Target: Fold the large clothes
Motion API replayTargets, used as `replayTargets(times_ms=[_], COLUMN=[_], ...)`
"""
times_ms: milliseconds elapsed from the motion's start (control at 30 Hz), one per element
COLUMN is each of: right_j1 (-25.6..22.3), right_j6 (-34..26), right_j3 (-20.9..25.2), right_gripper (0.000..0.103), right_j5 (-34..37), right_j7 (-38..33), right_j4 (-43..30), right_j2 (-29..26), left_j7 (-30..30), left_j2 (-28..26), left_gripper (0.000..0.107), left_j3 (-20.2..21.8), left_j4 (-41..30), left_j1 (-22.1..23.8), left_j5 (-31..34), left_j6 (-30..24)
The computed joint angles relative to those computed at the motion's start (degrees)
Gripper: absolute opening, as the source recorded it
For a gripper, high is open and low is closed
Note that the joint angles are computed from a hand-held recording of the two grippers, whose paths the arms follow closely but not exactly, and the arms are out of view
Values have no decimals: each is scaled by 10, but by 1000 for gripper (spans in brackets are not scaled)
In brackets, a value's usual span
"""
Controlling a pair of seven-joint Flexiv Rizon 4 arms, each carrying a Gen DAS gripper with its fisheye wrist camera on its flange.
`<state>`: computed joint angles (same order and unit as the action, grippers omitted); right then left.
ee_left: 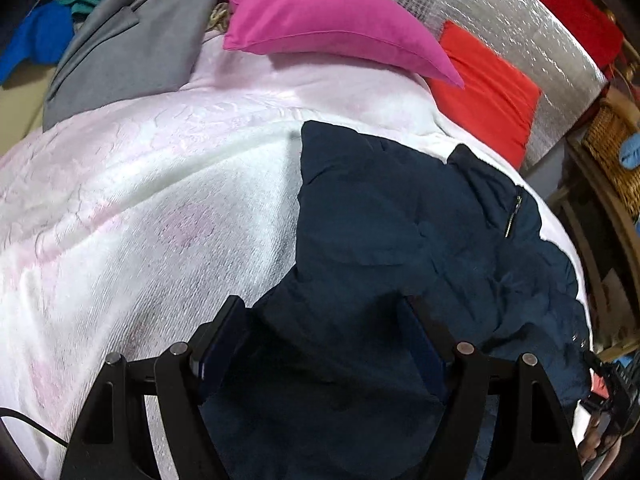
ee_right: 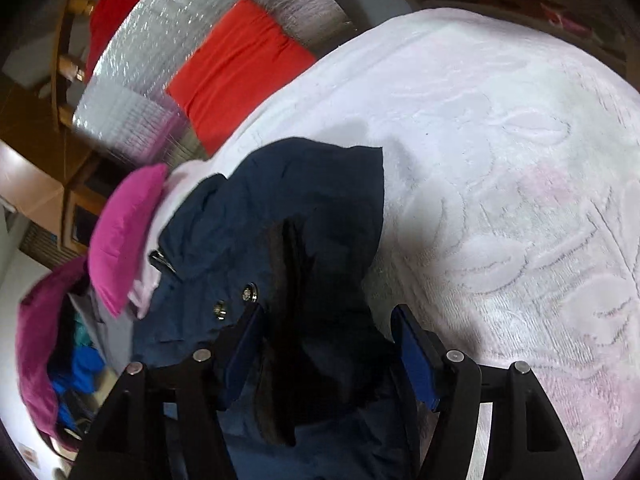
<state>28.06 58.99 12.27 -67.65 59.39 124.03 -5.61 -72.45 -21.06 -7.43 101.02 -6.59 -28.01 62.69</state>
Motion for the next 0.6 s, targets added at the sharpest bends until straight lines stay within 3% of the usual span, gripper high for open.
replayTargets(times_ms=[133, 233, 367, 500, 600], right_j1=[15, 42, 54, 36, 30], right_j6=[-31, -110, -140, -78, -59], right_j3=[6, 16, 14, 7, 6], right_gripper=[39, 30, 29, 31, 35], right_j5=[41, 68, 43, 66, 49], right_j7=[-69, -127, -132, -106, -71], right_j4=[-24, -55, -61, -33, -23], right_j2=[-18, -19, -14, -14, 0], left_j7=[16, 6, 8, -16, -29], left_j2=[-5, -5, 1, -10, -5], left_gripper=[74, 64, 64, 78, 78], left_j3=[-6, 2, -4, 7, 7], left_j4=[2, 2, 9, -10, -9], left_j1=[2, -4, -1, -3, 2], left_j5=[-4, 11, 3, 22, 10], left_j6=[16, 28, 36, -13, -28])
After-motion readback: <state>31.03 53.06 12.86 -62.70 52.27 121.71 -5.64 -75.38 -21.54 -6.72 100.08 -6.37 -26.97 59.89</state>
